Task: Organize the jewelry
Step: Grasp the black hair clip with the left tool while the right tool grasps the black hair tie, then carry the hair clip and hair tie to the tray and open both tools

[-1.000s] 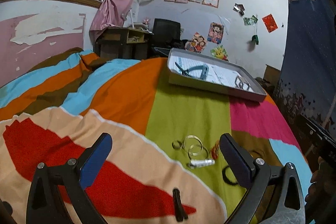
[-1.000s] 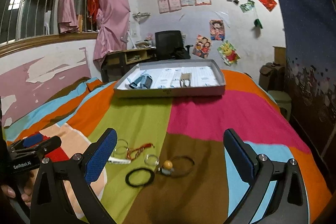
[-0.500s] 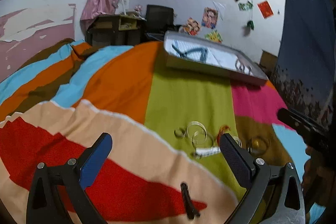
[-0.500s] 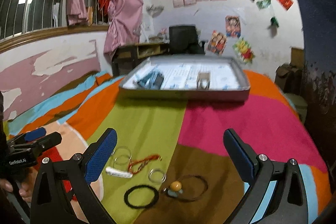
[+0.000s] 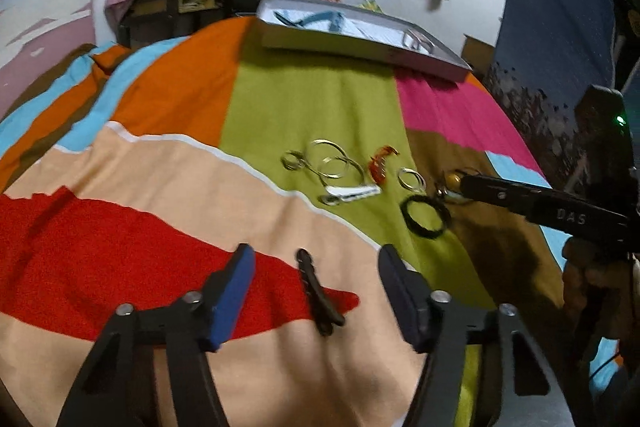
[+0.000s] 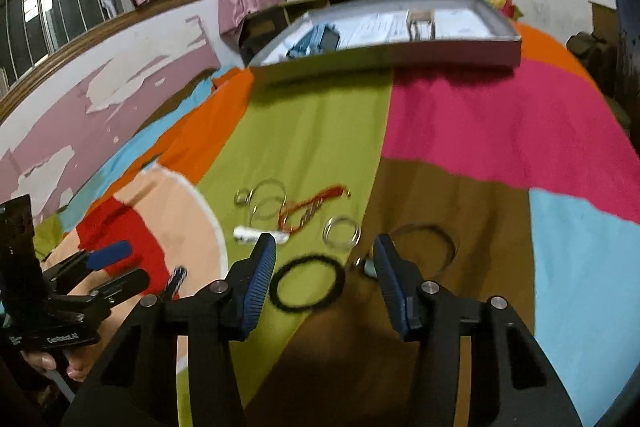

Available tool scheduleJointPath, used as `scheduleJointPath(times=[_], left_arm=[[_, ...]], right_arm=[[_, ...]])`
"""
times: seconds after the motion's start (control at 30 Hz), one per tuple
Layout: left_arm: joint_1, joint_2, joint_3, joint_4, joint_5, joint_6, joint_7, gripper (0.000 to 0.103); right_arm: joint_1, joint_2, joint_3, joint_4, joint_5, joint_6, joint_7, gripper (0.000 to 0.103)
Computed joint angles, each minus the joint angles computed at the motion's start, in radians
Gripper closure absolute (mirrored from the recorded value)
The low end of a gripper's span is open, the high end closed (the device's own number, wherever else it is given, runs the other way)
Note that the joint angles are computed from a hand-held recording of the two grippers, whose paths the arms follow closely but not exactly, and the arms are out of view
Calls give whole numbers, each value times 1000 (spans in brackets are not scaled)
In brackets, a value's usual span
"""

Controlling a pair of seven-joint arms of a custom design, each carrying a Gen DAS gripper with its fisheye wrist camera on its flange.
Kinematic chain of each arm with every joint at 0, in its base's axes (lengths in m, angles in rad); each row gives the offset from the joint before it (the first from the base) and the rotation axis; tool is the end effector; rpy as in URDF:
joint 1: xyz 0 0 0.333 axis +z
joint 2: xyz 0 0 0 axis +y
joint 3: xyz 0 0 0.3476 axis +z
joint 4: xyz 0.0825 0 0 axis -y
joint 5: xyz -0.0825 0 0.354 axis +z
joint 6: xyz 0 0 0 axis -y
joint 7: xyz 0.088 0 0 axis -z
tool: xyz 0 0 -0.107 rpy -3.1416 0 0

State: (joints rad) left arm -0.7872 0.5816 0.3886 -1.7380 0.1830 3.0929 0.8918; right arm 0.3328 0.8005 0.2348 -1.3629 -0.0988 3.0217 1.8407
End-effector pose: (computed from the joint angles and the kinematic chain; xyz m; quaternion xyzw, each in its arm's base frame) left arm 0.6237 -0.3406 0.4016 -0.6312 0.6620 -0.3427 0.2144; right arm 0.6904 0.3719 0.3942 -0.7120 0.5575 -0.1198 0.4097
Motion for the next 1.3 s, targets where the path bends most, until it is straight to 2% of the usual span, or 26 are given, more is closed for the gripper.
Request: scheduleJointPath(times=[0.03, 0.1, 0.13, 0.23, 0.3, 0.4, 0.57, 0.7, 0.8, 0.9, 1.03, 1.2, 1.3], left_arm=[[16, 2, -21, 8, -2, -11, 12, 48], [81, 6, -101, 36, -15, -52, 52, 54], [98, 7, -122, 43, -16, -68, 57, 58], [178, 10, -218, 67, -39, -132, 75, 64], [221, 7, -269, 60, -56, -132, 77, 66], [260, 12, -317, 74, -74, -157, 90, 69], [292, 18, -357, 100, -83, -210, 100, 87], [308, 1, -379, 83, -89, -202, 103, 90], [306, -19, -384, 63, -79, -180, 120, 92], [323, -30, -419, 52, -96, -159, 155, 92], [332, -28, -440, 61, -135, -141, 191, 92], [335, -21, -433, 86, -170, -131, 202, 92], [329, 12, -407, 168, -164, -134, 213, 92]], right_arm=[[-15, 5, 24, 2, 4, -14, -16, 66], [-33, 27, 59, 36, 18, -70, -50, 67], [-36, 36, 68, 48, 30, -92, -63, 67], [-25, 56, 57, 78, 67, -145, -72, 67], [-10, 68, 38, 97, 87, -173, -63, 67], [-3, 99, 33, 149, 119, -215, -63, 67], [36, 167, 7, 279, 135, -300, -75, 66], [52, 163, -9, 275, 149, -311, -77, 92], [31, 141, 20, 223, 179, -273, -97, 98], [3, 113, 57, 166, 203, -232, -133, 98], [-2, 81, 70, 118, 207, -184, -158, 98], [30, 52, 30, 90, 172, -139, -130, 98], [31, 27, 16, 52, 146, -83, -110, 98]])
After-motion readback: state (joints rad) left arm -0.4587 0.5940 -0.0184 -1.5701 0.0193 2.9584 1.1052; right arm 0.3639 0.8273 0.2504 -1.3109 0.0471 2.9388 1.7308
